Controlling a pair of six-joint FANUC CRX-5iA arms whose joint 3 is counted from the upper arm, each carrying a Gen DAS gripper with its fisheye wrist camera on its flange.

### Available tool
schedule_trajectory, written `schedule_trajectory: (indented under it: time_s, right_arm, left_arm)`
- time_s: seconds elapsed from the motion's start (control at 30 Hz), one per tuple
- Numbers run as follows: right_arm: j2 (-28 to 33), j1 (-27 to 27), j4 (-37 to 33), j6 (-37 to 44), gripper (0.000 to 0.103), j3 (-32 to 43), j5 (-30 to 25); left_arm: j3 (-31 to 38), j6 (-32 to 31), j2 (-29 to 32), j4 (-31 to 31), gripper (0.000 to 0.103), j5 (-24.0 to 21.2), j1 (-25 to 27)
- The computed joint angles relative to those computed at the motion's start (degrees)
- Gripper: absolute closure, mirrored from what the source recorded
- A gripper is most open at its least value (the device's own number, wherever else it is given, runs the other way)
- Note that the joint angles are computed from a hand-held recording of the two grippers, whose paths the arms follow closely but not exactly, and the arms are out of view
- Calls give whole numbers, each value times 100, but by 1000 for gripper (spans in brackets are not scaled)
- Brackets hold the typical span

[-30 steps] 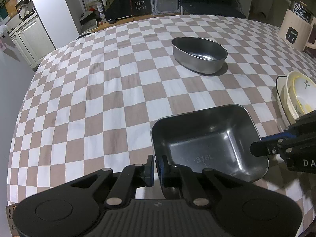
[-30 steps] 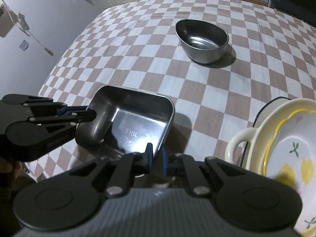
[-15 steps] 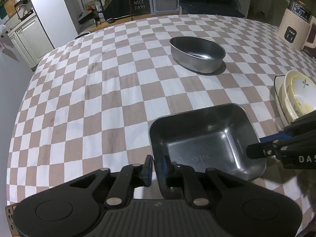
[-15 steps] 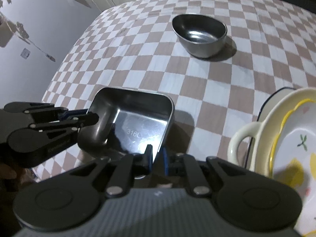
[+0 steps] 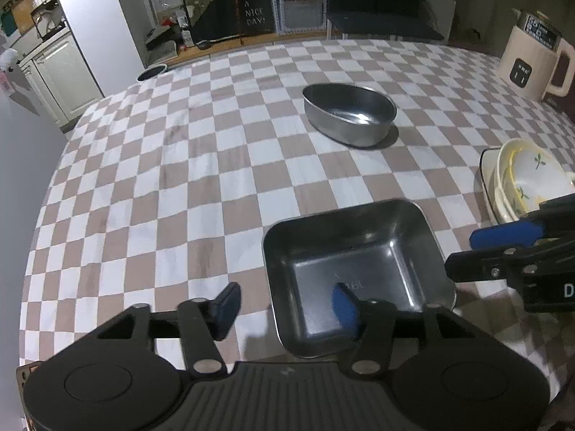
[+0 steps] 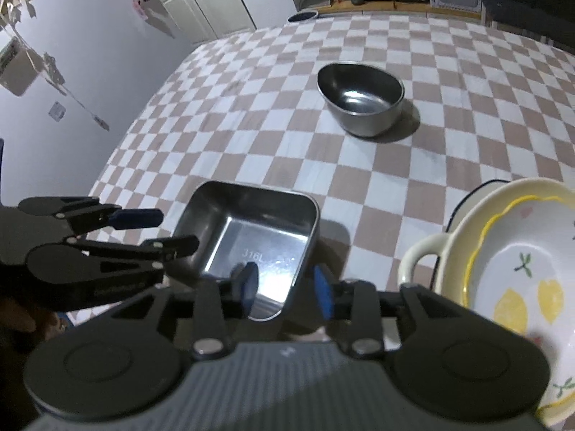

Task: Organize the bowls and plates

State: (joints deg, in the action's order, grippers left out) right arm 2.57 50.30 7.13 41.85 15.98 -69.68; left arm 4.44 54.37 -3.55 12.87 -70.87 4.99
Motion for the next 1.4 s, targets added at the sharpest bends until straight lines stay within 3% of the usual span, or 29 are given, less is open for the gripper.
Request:
schedule_trajectory:
  time_s: [0.17, 0.33, 0.4, 0.47, 0.67, 1.03, 1.2, 1.33, 1.4]
  right_arm:
    - [-203, 177, 518, -293, 38, -236, 108]
    - [-399, 262, 1074, -681, 19, -485, 176]
    - [-491, 245, 1252, -816, 13, -604, 252]
    - [-635, 252, 1542, -1047, 0, -837, 419]
    - [-864, 67, 2061, -1597, 0, -1241, 710]
    - [-312, -636, 1400, -1166, 1, -483, 439]
    - [-63, -948, 903, -1132, 16, -275, 585]
    - [63, -1262, 394, -1139, 39, -216, 950]
    - [112, -1381, 218, -1233, 42, -225, 1118]
  left_arm:
    - [-68, 107, -109, 165, 18, 100, 70]
    - [-42, 322, -121, 115, 3, 258, -12]
    - [-4, 421, -101, 76, 1, 342, -68]
    - [-20, 440, -98, 144, 0, 488, -106]
    - [134, 824, 10, 73, 0, 888, -349]
    - [706, 2072, 647, 156, 0, 1347, -684]
    - [979, 2341, 980, -27, 0, 1561, -889]
    - [1167, 2399, 1255, -19, 0, 1647, -978]
    - [1223, 2438, 1372, 55, 0, 1644, -979]
